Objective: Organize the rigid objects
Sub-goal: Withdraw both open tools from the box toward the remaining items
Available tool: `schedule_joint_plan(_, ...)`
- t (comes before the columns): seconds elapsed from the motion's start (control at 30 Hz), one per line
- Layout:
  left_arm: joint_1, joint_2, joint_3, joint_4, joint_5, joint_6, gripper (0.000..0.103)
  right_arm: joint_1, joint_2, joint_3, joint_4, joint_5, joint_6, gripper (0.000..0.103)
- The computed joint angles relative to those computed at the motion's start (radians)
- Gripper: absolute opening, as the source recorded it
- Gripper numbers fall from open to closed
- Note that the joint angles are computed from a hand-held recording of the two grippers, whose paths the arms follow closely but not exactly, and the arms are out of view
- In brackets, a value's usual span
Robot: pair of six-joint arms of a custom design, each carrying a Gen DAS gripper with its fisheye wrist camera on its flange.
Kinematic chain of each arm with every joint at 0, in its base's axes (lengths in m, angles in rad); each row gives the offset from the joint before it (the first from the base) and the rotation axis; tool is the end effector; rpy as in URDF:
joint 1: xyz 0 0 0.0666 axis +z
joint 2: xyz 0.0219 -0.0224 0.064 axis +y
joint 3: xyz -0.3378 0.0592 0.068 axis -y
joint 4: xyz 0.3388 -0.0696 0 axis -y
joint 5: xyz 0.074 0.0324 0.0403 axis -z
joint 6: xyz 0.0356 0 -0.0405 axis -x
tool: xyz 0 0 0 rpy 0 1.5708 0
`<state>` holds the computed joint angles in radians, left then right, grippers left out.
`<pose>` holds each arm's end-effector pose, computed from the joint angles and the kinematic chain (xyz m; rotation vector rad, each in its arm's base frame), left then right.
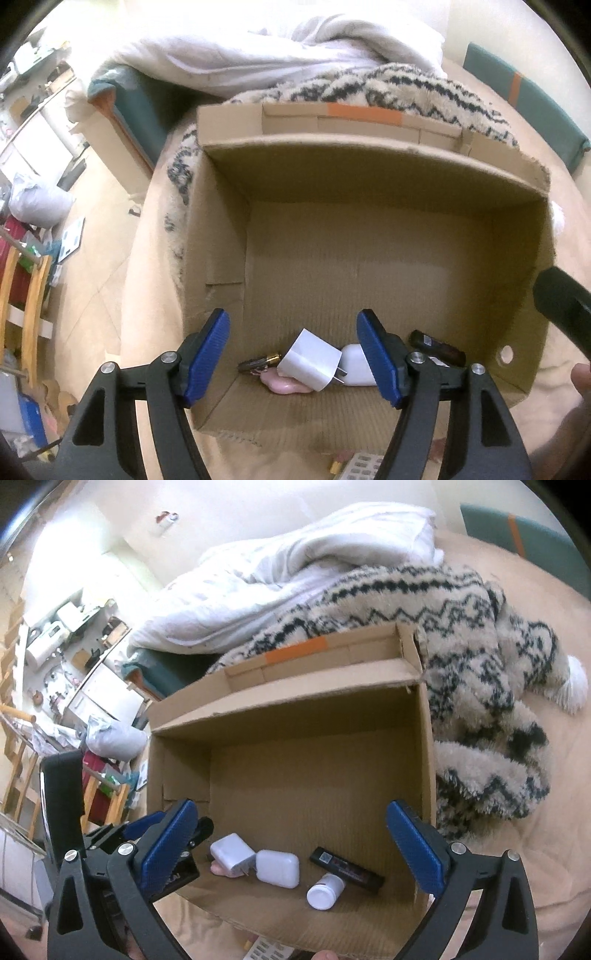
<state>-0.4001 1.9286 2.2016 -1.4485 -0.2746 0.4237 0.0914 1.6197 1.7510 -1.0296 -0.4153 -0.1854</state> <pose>0.5301 -0.2141 0.4145 -0.1054 2.6684 0.1240 0.5051 0.0603 0.4255 -0.0654 2.4665 0.6321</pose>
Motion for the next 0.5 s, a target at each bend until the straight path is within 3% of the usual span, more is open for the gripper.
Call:
schedule_joint_plan(0.23,-0.001,-0.083,-0.073,0.046,-0.013,-0.009,0.069,-0.005,-0.055,-0.043,0.011,0.002,0.008,0.103)
schedule_joint_plan(0.5,0.009,-0.23,-0.237,0.113,0.0,-0.006,0.069,-0.007,-0.132,-0.104,-0.007,-0.007,0.023,0.103)
